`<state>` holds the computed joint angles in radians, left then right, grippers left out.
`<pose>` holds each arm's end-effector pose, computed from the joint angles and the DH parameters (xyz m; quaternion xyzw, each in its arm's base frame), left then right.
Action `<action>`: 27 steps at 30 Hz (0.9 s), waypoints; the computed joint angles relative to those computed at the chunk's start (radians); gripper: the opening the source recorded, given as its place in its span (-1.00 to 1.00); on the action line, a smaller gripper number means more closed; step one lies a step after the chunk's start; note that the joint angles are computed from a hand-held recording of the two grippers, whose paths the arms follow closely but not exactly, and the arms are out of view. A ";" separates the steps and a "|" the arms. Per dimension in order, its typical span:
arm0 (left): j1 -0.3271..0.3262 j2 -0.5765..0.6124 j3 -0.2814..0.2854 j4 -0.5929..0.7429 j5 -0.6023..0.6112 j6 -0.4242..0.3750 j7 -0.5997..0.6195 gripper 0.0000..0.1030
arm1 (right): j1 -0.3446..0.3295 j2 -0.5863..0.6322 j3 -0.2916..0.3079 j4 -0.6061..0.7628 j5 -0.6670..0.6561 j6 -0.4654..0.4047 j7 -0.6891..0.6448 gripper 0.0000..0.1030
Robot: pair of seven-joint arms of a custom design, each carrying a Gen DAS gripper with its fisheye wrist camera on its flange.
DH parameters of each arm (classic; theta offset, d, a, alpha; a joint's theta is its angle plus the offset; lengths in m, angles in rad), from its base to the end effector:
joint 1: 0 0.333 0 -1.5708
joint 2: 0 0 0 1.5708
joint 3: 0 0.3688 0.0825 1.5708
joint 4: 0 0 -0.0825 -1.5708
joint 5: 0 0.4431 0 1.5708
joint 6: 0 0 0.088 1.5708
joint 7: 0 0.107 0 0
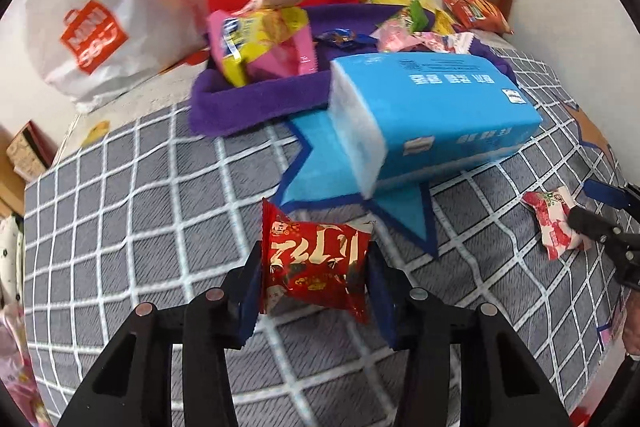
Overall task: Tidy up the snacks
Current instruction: 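Lift both held snacks and hold them above the bed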
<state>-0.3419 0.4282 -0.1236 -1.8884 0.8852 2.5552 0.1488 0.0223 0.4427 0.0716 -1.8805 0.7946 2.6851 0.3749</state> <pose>0.6389 -0.3256 0.3099 -0.7672 0.5767 -0.1546 0.2344 0.7253 0.0411 0.3125 -0.8490 0.4397 -0.1014 0.2748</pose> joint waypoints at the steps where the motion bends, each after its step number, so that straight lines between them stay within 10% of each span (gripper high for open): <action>1: 0.007 -0.006 -0.003 -0.015 -0.010 0.016 -0.006 -0.14 | -0.011 -0.006 0.008 -0.006 0.019 0.005 -0.018 0.32; 20: -0.006 -0.004 0.020 -0.057 0.056 0.096 -0.096 0.02 | -0.019 0.078 0.001 0.126 -0.020 -0.268 0.015 0.32; 27: -0.005 -0.009 0.021 -0.065 0.076 0.108 -0.118 0.02 | -0.009 0.012 -0.016 0.035 -0.049 -0.235 -0.068 0.33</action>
<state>-0.3467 0.4196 -0.1022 -1.9530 0.9616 2.6634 0.0311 0.0136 0.4546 0.0553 -1.8452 0.7458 2.4505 0.3066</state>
